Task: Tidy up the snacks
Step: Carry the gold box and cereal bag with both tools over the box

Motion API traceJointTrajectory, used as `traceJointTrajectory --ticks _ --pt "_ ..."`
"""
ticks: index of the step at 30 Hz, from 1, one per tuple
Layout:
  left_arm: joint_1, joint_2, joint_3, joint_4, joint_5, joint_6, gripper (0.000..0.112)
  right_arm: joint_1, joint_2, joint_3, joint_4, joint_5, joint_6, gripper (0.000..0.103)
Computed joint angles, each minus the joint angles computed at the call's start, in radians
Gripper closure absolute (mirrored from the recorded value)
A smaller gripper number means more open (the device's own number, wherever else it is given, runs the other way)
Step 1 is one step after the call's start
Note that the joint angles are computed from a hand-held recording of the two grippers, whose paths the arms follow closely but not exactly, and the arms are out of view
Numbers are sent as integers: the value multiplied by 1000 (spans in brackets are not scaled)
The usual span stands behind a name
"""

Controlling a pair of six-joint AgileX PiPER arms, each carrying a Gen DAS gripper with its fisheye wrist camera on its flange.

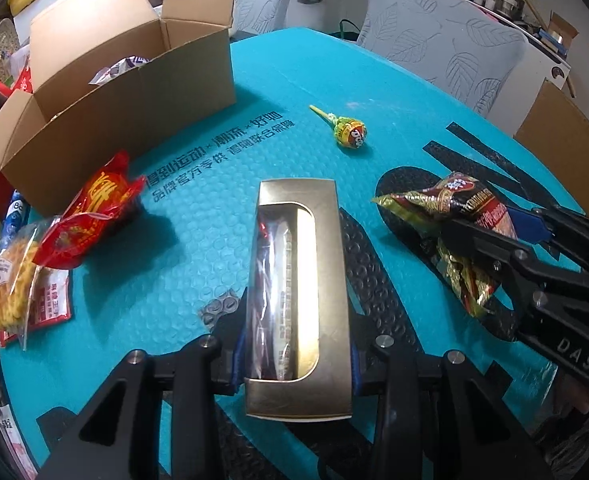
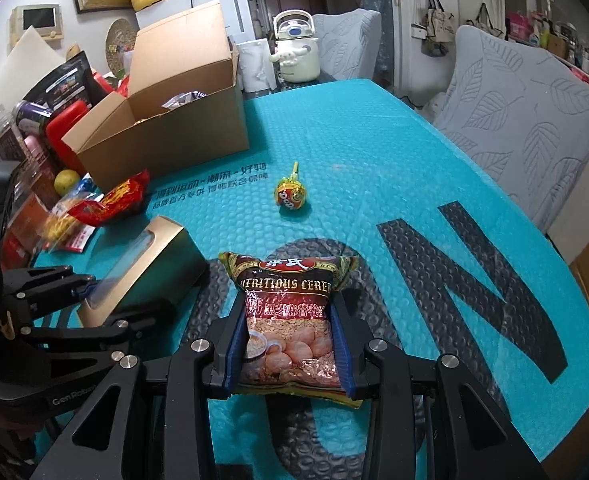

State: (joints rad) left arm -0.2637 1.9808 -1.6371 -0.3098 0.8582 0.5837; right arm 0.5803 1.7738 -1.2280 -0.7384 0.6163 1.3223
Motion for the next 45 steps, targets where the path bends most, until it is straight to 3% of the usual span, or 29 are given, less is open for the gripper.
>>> traceJointTrajectory --ticks 6,8,17,25,33,45 --pt "-10 18 -20 4 -13 -3 73 -4 30 -37 32 29 -53 57" --pt "-13 28 -33 7 -14 -5 73 -27 53 -60 131 19 -145 52" --pt "11 29 -43 -59 0 45 75 -7 59 -67 90 9 -91 62" --pt "47 -30 -37 -111 3 93 75 5 52 -129 110 9 -132 62" --pt "95 -50 -139 -123 45 96 75 21 76 -282 104 58 -225 62" --pt "176 -3 -345 -171 82 86 75 7 212 -651 197 146 -490 62"
